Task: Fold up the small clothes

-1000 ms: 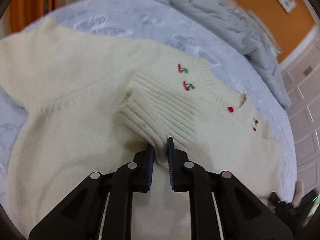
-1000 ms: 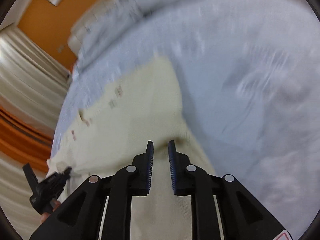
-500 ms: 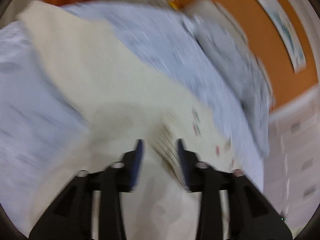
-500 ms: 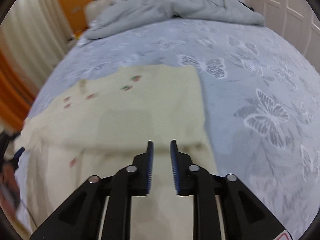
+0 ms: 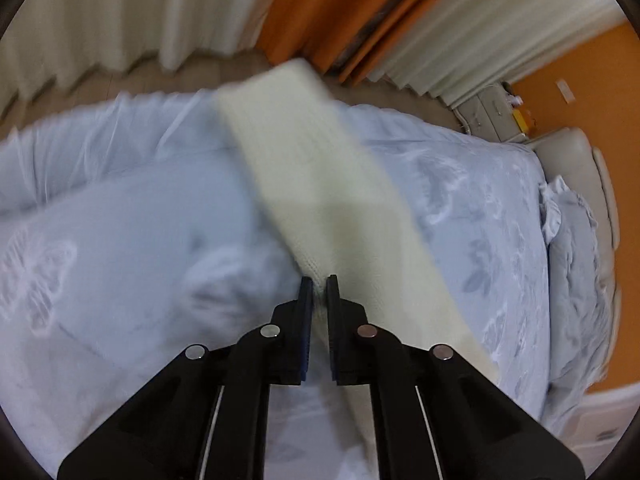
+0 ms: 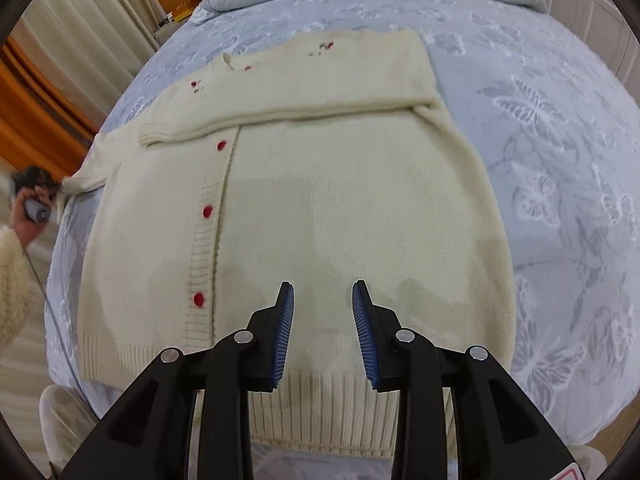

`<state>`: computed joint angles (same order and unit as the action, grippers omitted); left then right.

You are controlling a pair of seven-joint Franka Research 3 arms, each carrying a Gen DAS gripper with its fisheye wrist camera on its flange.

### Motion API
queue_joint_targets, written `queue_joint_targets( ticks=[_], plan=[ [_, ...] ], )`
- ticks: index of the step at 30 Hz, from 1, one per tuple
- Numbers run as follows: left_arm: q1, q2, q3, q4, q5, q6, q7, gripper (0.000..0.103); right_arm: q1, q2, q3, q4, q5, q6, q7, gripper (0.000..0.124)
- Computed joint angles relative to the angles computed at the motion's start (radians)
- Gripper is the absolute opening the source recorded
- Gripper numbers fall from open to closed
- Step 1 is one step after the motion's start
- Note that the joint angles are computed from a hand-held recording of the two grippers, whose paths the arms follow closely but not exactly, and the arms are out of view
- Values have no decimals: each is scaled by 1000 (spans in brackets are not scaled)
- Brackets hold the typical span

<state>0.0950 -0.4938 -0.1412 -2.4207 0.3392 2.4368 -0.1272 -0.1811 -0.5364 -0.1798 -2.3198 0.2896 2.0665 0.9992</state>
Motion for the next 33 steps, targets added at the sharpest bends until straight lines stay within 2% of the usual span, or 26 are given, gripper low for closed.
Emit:
queue_joint_targets(
  ticks=[2,4,6,9,12,13,15,16,18,19,21,24,25,27,29,31,33],
  plan=[
    [5,32,-47,102,87,-15,33,3,5,1,1,10,14,3,6,31],
    [-19,62,-71,188,151,22,91,1,14,10,-1,23,36,6,15,31],
    [-53,137,-124,314,232,128,132,0,20,18,4,35,49,13,27,31],
    [-145,290,-174,477,262,246,189,0,27,27,0,44,71,17,42,31],
    [-268,464,-202,595,197,289,275,3,22,35,-3,45,68,22,47,34],
    [-303,512,-211,615,167,287,297,8,15,37,1,45,52,28,52,34],
    [-365,594,-238,652,38,203,418,35,15,40,-4,52,47,23,45,38],
    [-386,595,-233,636,37,193,408,37,18,41,-8,54,50,24,33,41],
    [-429,532,-211,533,85,189,316,51,32,45,-2,61,55,38,5,43],
    [-443,493,-199,486,102,183,285,54,54,62,5,81,68,34,-13,43],
    [-448,367,-185,358,150,144,183,72,110,103,26,133,108,19,-54,43],
    [-423,201,-183,191,137,82,68,74,199,177,89,229,162,12,-123,44],
    [-422,157,-178,151,108,47,66,74,252,235,108,297,180,-23,-131,45],
    [-423,52,-171,52,52,9,44,74,304,321,140,389,229,-66,-124,45],
    [-426,-32,-172,-27,15,-11,33,74,352,448,181,517,259,-124,-79,45],
    [-424,-80,-178,-73,-10,-34,23,74,391,579,224,635,232,-150,28,45],
    [-439,-149,-169,-141,-54,-34,10,74,424,664,246,703,175,-138,129,45]
  ],
)
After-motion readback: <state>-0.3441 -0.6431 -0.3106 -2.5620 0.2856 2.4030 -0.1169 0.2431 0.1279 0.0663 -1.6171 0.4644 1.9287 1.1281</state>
